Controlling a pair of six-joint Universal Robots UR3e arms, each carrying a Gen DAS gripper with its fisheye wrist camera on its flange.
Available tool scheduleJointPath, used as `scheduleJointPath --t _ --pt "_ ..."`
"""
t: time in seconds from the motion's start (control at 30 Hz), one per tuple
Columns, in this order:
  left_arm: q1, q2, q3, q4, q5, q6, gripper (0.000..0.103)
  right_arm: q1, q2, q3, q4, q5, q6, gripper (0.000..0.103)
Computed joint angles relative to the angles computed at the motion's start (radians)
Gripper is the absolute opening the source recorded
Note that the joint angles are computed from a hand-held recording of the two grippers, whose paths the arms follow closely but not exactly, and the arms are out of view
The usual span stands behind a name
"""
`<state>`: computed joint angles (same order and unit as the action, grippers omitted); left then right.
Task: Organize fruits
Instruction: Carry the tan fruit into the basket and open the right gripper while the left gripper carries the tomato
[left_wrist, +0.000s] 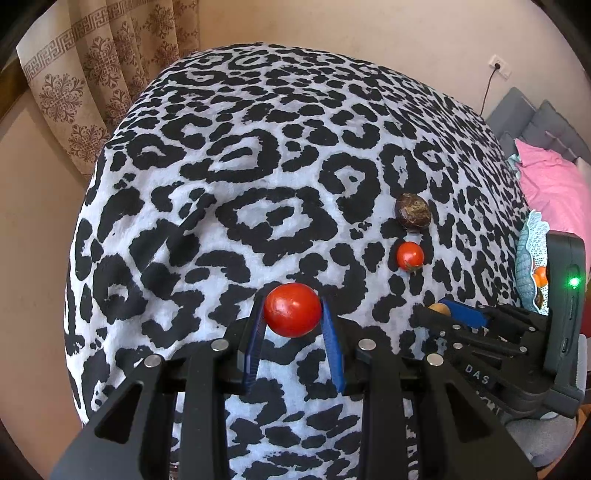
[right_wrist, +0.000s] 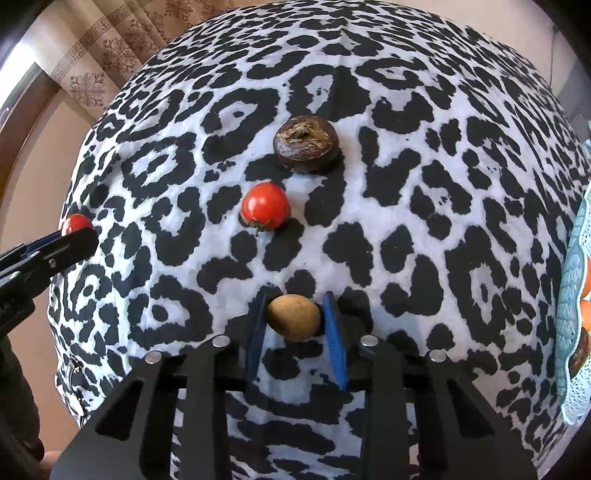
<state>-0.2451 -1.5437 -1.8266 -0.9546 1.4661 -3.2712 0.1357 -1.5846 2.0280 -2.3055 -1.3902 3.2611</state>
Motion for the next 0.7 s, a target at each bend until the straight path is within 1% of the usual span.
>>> scheduleJointPath --t 0.17,0.4,0.53,0.6,0.7 --pt "-0.01 -0.01 0.009 0.004 -0.001 -0.005 0.03 -0.044 -0.065 0.033 0.028 0.017 -0.019 0.029" --pt "-0.029 -0.019 0.02 0.0 0.009 -0.023 0.03 -0.139 -0.223 0.092 0.108 0.046 -0.055 0.029" --pt "-0.048 -0.027 0.031 0.002 0.017 -0.033 0.03 -0.273 -0.377 0.12 0.218 0.084 -0.132 0.029" --pt "-0.06 -0.035 0.042 -0.001 0.022 -0.039 0.03 -0.32 -0.415 0.113 0.257 0.094 -0.154 0.029" --pt "-0.074 -0.042 0.058 -0.005 0.026 -0.047 0.03 -0.442 -0.506 0.105 0.36 0.115 -0.226 0.029"
